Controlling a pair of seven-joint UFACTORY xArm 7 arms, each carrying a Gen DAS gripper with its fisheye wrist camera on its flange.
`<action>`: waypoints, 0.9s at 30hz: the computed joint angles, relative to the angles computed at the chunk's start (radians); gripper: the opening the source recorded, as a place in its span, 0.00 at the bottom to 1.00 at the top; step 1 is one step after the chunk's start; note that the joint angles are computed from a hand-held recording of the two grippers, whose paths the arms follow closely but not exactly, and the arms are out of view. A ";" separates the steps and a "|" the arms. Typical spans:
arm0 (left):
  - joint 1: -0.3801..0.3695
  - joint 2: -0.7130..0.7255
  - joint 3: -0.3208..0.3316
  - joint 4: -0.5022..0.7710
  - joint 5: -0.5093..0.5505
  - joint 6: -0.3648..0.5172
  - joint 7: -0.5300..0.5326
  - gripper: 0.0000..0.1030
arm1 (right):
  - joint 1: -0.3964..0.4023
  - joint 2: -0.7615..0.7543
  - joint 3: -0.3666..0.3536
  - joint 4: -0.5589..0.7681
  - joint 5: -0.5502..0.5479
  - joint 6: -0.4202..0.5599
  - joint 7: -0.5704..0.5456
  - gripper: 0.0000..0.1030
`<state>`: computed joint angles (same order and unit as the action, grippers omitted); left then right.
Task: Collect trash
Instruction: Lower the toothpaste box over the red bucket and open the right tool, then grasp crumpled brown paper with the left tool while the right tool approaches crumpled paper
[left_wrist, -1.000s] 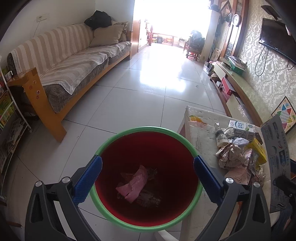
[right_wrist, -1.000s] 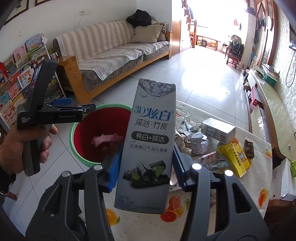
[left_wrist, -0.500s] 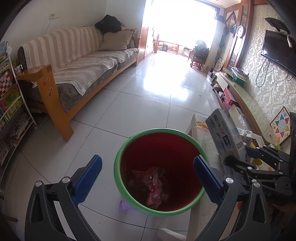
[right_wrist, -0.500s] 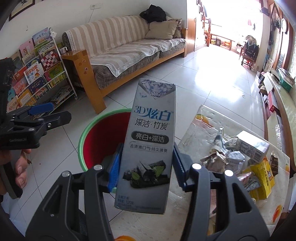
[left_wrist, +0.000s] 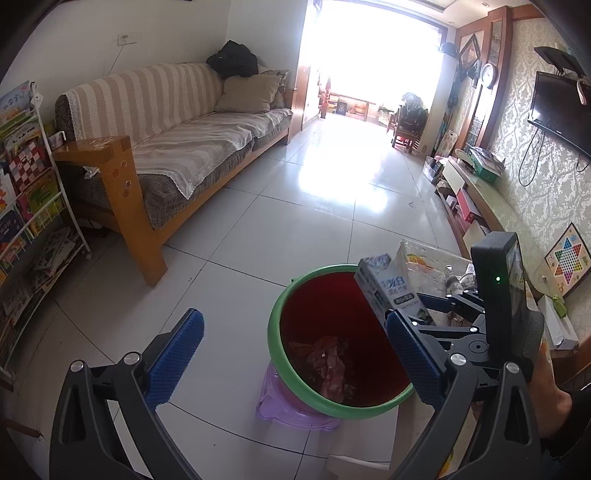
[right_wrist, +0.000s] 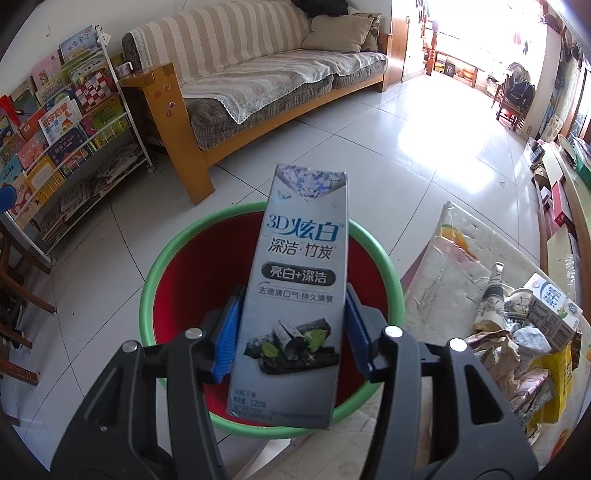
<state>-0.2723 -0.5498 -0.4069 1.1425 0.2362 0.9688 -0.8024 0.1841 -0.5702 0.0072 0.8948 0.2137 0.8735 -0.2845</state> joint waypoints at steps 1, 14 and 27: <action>0.000 -0.008 0.004 -0.007 -0.002 0.002 -0.004 0.92 | -0.001 0.004 0.006 -0.001 -0.006 -0.003 0.001 0.55; 0.000 0.009 -0.021 -0.008 0.005 -0.005 -0.036 0.92 | 0.002 -0.040 -0.003 0.013 -0.019 0.001 0.011 0.87; -0.069 0.198 -0.103 0.158 0.088 0.028 -0.097 0.92 | -0.089 -0.223 -0.106 -0.004 -0.044 0.126 -0.034 0.95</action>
